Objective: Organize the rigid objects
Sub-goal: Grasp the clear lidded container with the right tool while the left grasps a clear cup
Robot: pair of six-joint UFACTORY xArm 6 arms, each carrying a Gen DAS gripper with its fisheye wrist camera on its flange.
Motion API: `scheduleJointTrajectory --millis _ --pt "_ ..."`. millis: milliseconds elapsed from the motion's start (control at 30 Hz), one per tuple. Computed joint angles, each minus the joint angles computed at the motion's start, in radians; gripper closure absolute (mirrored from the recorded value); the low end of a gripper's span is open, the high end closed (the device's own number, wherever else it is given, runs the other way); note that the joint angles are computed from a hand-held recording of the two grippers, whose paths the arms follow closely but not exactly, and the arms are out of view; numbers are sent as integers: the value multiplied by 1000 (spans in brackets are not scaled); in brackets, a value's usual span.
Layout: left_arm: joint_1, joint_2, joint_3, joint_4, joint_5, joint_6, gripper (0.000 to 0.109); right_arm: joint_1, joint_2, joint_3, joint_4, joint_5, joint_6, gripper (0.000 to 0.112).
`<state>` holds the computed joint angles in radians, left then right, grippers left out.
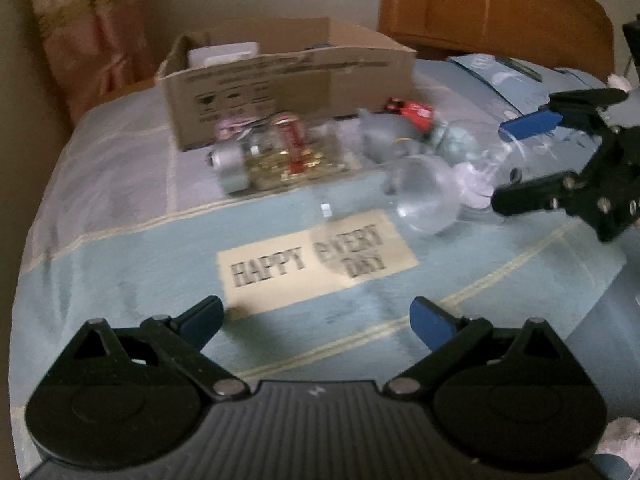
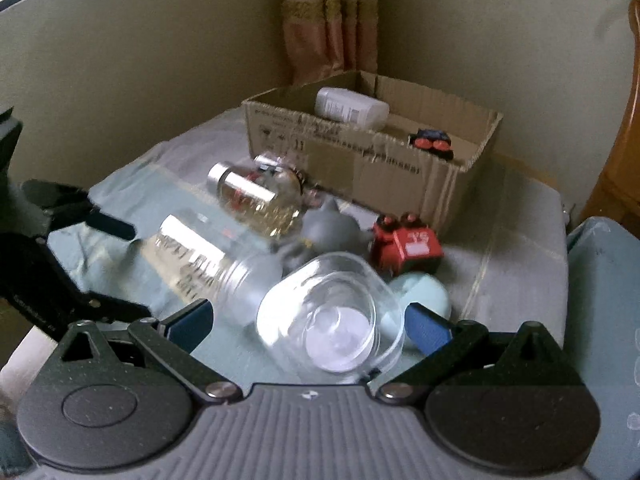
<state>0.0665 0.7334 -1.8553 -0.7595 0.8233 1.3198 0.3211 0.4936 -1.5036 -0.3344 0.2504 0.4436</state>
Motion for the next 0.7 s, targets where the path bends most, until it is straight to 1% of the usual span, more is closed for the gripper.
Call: scheduleJointTrajectory --millis 100,167,233,300,400,467,533,700 --pt "-11 -15 19 -15 3 28 9 13 -34 54 72 1 -36 9" --pt "-18 -24 31 -24 -2 39 9 20 -48 82 90 -3 -43 9" --pt "-25 -31 37 -33 -3 39 9 25 -55 100 69 0 -18 9" --pt "-31 -35 38 -41 -5 31 9 26 -58 107 -14 13 63 9" --pt "-48 -36 40 -63 -22 21 9 26 -49 96 -230 50 264 9" --pt "-64 -31 45 -116 -52 61 9 28 -39 84 -323 72 350 9" --pt "-86 -36 67 -158 -107 96 9 28 -28 72 -374 76 400 9" --pt "-117 -47 103 -218 -169 160 9 25 -1 44 -450 68 486 9"
